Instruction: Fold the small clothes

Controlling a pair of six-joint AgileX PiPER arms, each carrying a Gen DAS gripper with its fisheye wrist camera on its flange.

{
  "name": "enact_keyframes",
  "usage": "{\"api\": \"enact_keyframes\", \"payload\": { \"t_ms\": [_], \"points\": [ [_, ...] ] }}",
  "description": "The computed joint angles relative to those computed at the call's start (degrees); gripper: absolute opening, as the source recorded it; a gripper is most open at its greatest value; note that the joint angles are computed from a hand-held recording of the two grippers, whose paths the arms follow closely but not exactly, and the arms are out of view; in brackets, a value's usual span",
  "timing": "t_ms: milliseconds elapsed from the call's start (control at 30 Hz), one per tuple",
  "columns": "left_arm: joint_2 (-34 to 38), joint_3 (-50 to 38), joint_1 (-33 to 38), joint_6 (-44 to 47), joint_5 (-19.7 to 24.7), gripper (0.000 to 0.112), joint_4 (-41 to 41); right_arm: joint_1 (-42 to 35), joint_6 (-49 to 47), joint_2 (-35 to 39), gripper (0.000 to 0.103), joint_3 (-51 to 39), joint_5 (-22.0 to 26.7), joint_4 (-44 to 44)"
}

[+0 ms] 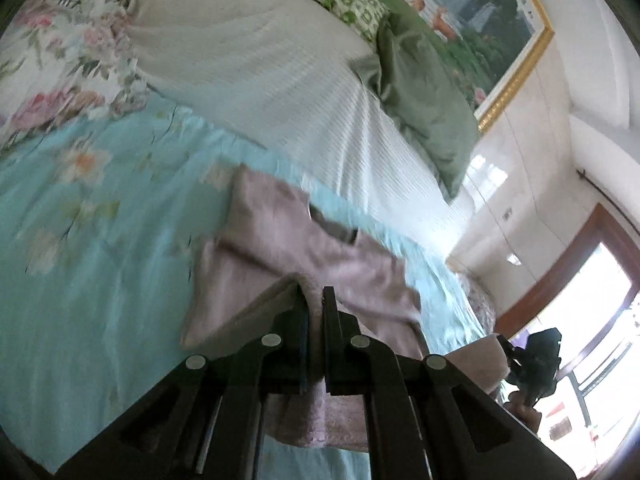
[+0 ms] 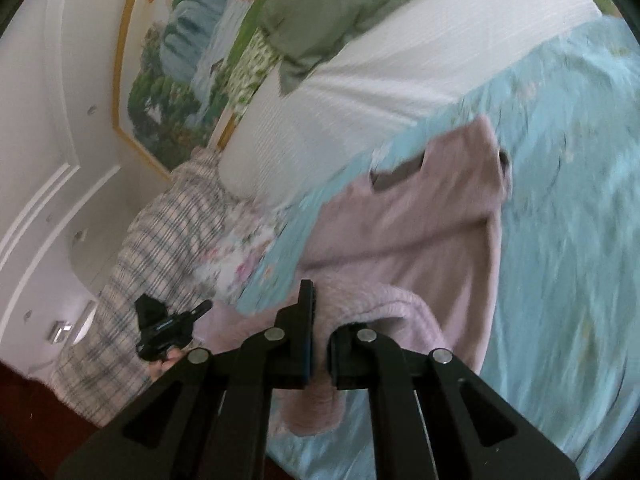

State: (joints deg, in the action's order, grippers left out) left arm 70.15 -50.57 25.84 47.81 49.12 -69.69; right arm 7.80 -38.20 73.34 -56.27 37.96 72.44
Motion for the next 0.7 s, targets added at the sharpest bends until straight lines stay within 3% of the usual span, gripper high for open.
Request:
{"api": "enact_keyframes", "payload": {
  "t_ms": [167,300,400,600,700],
  "points": [
    [12.83,-15.02,-10.68,-8.52,-11.33,0.003,5.74,-1.96,6.93,12.3,0.007,-14.77,-2.07,-6.83],
    [26.08,-31.06,-16.05,-22.53,-14.99,0.003,17.08,-3.02,13.64,22.03,0.007,-26.38,-1.4,-12.31],
    [34.34,-41.96,-17.39,-31.42,-13.5,0.003,24.25,-2.84,23.12,29.22,0.007,-35.73,-1.08,-22.08],
    [51.09,-65.06,-19.08,-44.94,-9.18,0.003,37.65,-4.82,29.15,40.2,0.007,-47.73,0.8,-26.03],
    [61.96,-81.47,-19.15,-53.27,-2.52,0.003,44.48,-4.09,35.82,46.05,0.007,-55.29,2.76,-34.36]
  ]
}}
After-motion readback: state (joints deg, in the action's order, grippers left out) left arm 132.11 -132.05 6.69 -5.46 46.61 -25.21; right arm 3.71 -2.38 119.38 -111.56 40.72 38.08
